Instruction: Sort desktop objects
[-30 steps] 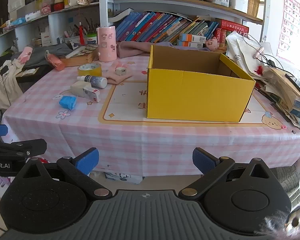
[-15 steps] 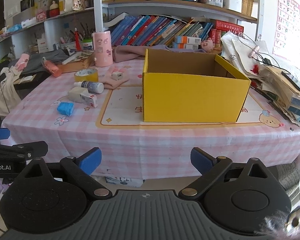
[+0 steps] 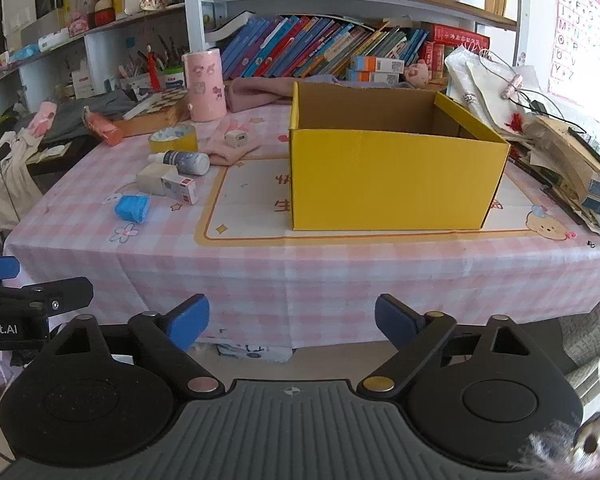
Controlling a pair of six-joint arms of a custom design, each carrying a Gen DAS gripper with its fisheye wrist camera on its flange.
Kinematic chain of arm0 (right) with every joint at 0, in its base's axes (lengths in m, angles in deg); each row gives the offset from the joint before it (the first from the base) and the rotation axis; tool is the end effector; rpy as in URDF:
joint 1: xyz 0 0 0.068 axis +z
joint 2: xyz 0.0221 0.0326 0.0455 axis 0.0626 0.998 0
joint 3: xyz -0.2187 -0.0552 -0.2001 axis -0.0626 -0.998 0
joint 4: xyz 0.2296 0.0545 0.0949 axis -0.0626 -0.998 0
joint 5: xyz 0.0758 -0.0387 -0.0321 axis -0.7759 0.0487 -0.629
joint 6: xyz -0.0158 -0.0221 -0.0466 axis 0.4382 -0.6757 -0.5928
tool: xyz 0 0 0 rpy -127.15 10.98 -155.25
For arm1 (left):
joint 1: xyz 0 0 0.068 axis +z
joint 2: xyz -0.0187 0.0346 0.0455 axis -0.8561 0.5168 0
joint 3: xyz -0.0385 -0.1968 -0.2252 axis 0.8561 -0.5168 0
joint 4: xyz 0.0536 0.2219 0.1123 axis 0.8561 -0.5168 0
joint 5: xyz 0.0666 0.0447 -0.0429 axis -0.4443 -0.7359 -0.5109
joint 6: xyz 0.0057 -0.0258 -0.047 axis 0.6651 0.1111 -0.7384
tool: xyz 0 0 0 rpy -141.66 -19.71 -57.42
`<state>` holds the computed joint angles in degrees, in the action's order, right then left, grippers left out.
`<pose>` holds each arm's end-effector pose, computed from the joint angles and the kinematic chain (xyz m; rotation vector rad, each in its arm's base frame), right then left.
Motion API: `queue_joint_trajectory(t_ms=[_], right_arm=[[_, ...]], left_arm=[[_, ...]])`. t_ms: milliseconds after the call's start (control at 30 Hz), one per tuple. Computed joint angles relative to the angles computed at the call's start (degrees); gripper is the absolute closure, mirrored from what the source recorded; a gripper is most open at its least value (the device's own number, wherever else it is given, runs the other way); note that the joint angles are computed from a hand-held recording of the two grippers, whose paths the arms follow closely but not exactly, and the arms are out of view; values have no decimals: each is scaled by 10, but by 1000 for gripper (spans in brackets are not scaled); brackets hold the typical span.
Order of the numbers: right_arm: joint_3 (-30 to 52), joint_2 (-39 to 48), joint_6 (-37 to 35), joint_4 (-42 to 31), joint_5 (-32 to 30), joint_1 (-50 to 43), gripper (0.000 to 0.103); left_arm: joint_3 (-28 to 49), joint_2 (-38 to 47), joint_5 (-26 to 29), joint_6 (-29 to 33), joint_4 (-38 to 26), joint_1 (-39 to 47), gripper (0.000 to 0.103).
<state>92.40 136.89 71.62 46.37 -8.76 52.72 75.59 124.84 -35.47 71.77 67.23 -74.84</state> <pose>0.2339 0.2419 0.2369 -0.0629 2.2717 0.0803 0.2433 -0.0665 0.2330 0.1269 2.2880 -0.1193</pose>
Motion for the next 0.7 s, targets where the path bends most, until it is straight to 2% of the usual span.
queue_joint_trajectory(t_ms=[167, 700], right_arm=[[17, 13, -5, -7, -12, -2, 19], [81, 73, -53, 11, -56, -1, 19]], left_arm=[[1, -1, 5, 5, -5, 12, 0], [-10, -14, 14, 0, -20, 81, 0]])
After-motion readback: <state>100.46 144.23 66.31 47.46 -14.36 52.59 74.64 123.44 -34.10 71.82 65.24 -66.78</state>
